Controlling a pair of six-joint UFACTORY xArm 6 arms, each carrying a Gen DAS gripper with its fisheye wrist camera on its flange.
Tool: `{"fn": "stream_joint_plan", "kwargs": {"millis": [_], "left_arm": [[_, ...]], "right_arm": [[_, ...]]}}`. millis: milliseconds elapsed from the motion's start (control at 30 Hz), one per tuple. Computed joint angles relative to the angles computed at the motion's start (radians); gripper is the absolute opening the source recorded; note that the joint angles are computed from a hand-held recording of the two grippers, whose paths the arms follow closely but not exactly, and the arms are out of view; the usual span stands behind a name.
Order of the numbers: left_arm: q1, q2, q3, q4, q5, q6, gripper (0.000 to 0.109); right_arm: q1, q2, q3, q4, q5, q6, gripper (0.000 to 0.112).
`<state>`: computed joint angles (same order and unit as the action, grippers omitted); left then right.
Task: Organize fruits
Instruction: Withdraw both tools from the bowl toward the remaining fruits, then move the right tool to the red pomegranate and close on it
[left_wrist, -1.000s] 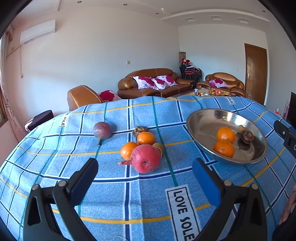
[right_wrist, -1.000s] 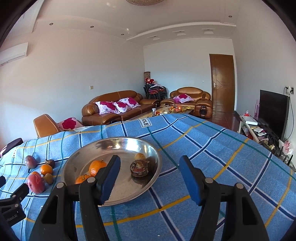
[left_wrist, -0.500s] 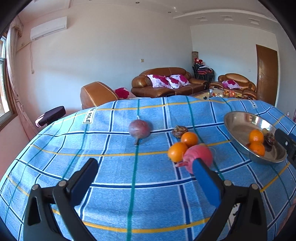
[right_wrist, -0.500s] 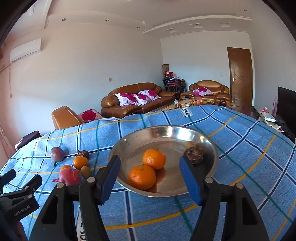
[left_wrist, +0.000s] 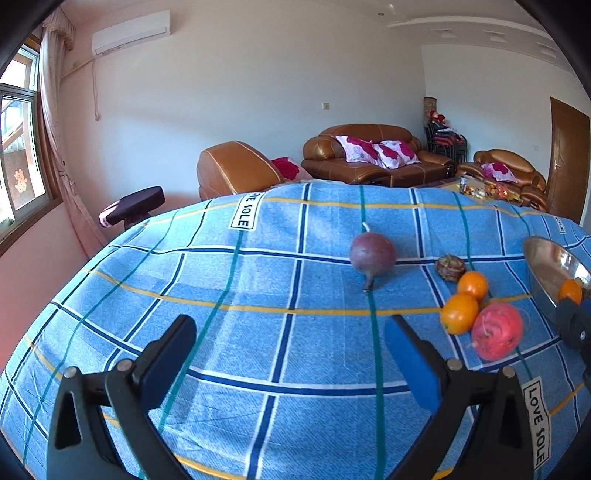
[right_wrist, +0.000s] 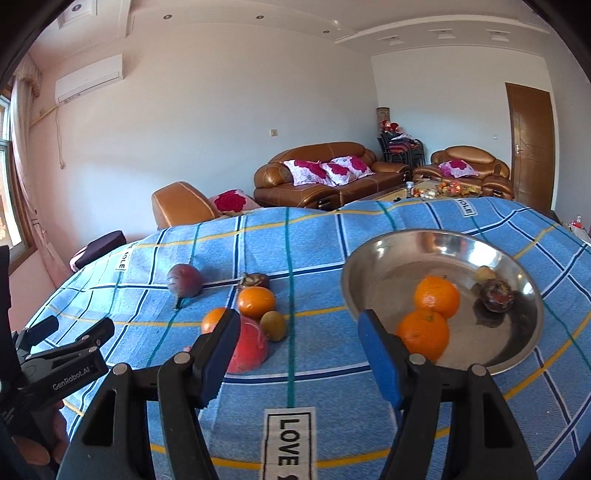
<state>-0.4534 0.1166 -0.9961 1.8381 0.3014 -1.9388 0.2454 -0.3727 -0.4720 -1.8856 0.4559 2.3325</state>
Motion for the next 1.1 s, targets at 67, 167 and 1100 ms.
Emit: {"fn": "stream_joint_plan", "kwargs": {"millis": [67, 167, 1100], "left_arm": [[0.011, 0.015, -0.016, -0.042, -0.003, 0.034, 0.103], [0.032, 0.037, -0.033, -0.024, -0.032, 0.001, 0.103], [0.038, 0.059, -0.067, 0.102, -0.106, -0.082, 0.103]], "right_arm": [[-0.017, 0.070, -0.059, -0.033, -0.067, 0.008, 0.068], [-0.051, 0.186, -0.157, -0.045, -0.183, -0.005, 0.068], [-0.124, 0.389, -0.262, 0.414, -0.372, -0.526, 0.054]]}}
